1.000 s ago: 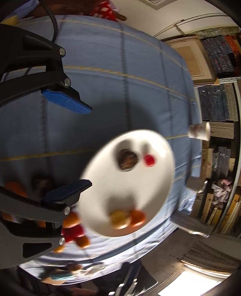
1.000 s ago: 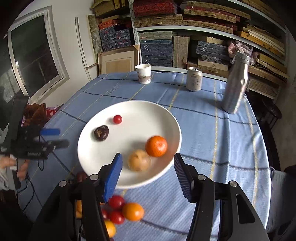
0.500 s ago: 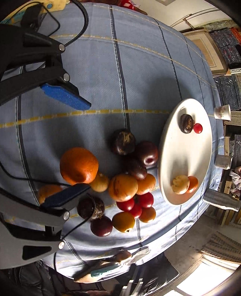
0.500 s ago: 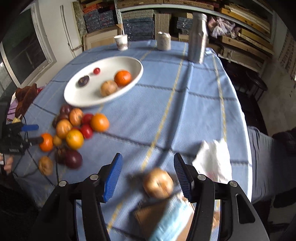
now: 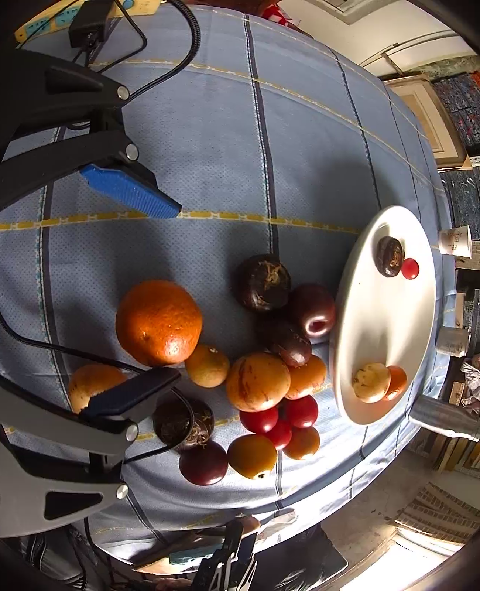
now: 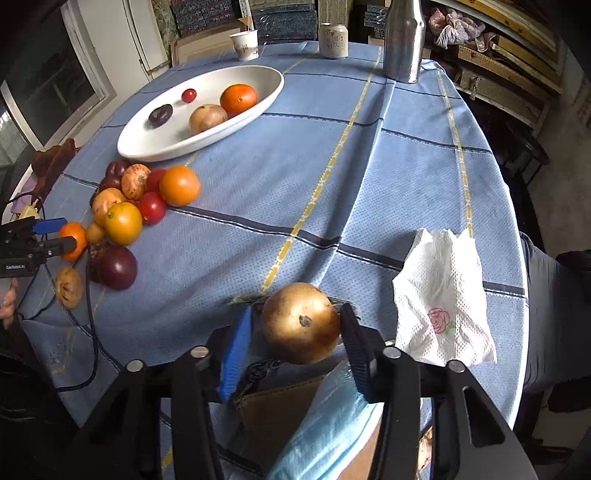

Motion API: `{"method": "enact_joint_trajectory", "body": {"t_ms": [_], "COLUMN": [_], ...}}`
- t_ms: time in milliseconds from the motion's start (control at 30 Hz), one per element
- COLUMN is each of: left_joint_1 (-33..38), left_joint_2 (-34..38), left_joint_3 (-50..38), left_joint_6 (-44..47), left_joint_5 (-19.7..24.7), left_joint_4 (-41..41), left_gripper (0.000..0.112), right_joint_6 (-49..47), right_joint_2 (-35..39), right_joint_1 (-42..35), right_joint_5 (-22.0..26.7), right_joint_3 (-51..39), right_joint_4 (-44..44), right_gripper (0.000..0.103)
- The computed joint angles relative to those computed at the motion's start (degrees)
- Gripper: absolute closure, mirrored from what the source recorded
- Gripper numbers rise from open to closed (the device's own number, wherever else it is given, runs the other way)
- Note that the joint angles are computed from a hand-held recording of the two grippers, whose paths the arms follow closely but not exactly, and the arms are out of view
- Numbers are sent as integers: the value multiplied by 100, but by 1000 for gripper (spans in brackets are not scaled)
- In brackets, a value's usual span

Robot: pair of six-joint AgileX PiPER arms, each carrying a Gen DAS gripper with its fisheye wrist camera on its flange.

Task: Organize fruits
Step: 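Grasp a pale onion-like fruit with the right gripper while the left gripper grasps an orange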

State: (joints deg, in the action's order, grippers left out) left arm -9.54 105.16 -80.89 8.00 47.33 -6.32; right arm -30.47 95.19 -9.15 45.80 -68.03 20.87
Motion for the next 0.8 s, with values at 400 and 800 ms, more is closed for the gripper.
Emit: {"method": "enact_joint_trajectory", "body": {"t_ms": [400, 800], "left_joint_1": [70, 76], "left_joint_2": [99, 63], "left_joint_3": [-45, 53], "left_joint_6": [283, 983], "left_joint_5": [-49, -4], "left_joint_4": [-279, -711], "left_gripper": [31, 64], "right_joint_6": [-47, 87], "right_joint_2": [-40, 188], "right_joint_1": [408, 663], "right_joint_5": [199, 309], "right_joint_3": [-514, -795], "right_joint_4": [303, 344], "right_gripper": [61, 61]}}
